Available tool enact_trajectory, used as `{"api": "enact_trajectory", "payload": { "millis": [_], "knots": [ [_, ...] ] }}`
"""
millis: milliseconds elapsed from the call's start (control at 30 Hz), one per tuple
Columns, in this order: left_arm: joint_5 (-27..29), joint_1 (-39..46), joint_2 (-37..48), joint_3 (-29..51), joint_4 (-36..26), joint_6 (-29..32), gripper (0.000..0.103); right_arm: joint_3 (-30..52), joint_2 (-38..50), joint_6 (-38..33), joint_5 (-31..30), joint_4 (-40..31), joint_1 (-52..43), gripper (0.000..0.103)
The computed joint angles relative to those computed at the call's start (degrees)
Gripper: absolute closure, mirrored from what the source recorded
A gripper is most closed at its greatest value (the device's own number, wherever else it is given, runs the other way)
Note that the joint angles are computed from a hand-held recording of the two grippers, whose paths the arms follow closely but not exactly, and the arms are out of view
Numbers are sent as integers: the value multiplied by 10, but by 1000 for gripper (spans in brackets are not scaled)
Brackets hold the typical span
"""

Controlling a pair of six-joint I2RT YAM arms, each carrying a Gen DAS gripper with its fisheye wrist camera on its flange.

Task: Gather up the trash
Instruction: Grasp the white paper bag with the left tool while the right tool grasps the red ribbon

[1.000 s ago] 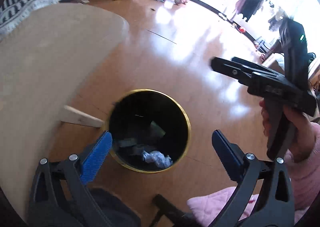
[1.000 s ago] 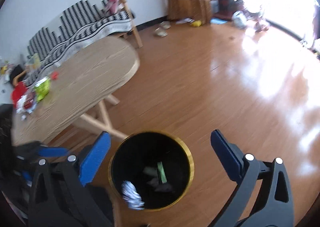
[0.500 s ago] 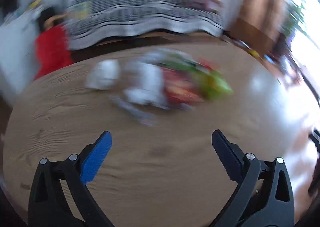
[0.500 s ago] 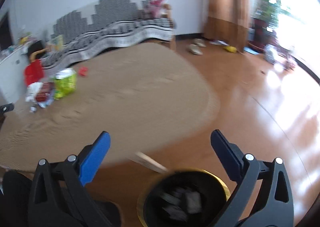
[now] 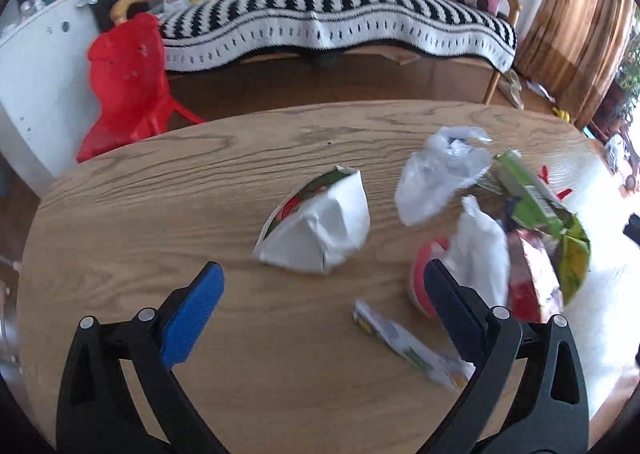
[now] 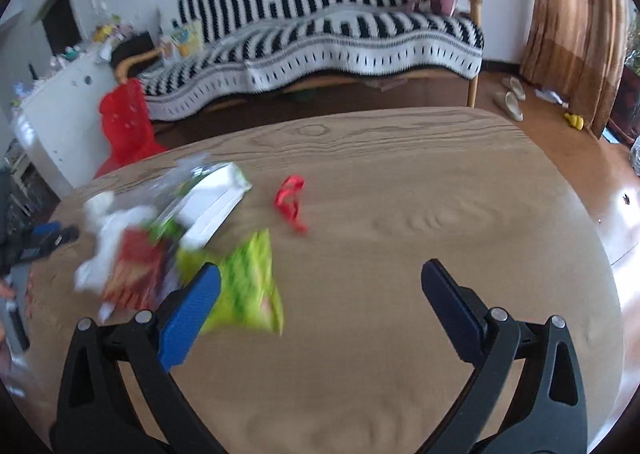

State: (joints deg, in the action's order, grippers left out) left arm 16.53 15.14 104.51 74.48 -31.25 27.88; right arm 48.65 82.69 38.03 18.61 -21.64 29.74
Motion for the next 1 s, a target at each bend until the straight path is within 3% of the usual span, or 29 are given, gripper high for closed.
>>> {"api": "enact_trajectory", "payload": {
  "millis": [200, 367, 500, 767, 800, 833, 867, 933, 1000],
  "knots": [
    [-28, -19, 109, 99, -16, 2, 6, 196, 241, -65, -114, -36, -79, 6],
    [-33, -25, 180, 177, -49, 5, 6, 308, 340, -108, -69, -91, -68, 5],
    [-56, -33, 224, 220, -74, 8, 6, 305, 341, -118, -71, -79, -71, 5],
    [-37, -26, 212, 191, -50, 25, 6, 241, 307, -160, -85, -25, -75, 6],
    [-18, -22, 193, 162, -24, 41, 26, 224, 296, -161, -79, -8, -73, 10],
    [-19, -21, 170, 128, 11, 49, 36, 210, 280, -164, -78, 7, -71, 43],
    [-24, -20, 158, 112, 25, 51, 37, 210, 273, -157, -86, -1, -72, 89],
    [-5, -14, 141, 101, 17, 45, 41, 191, 256, -131, -125, 14, -81, 93],
    [2, -12, 110, 76, 29, 47, 42, 175, 235, -132, -95, 16, -68, 94]
  ]
}}
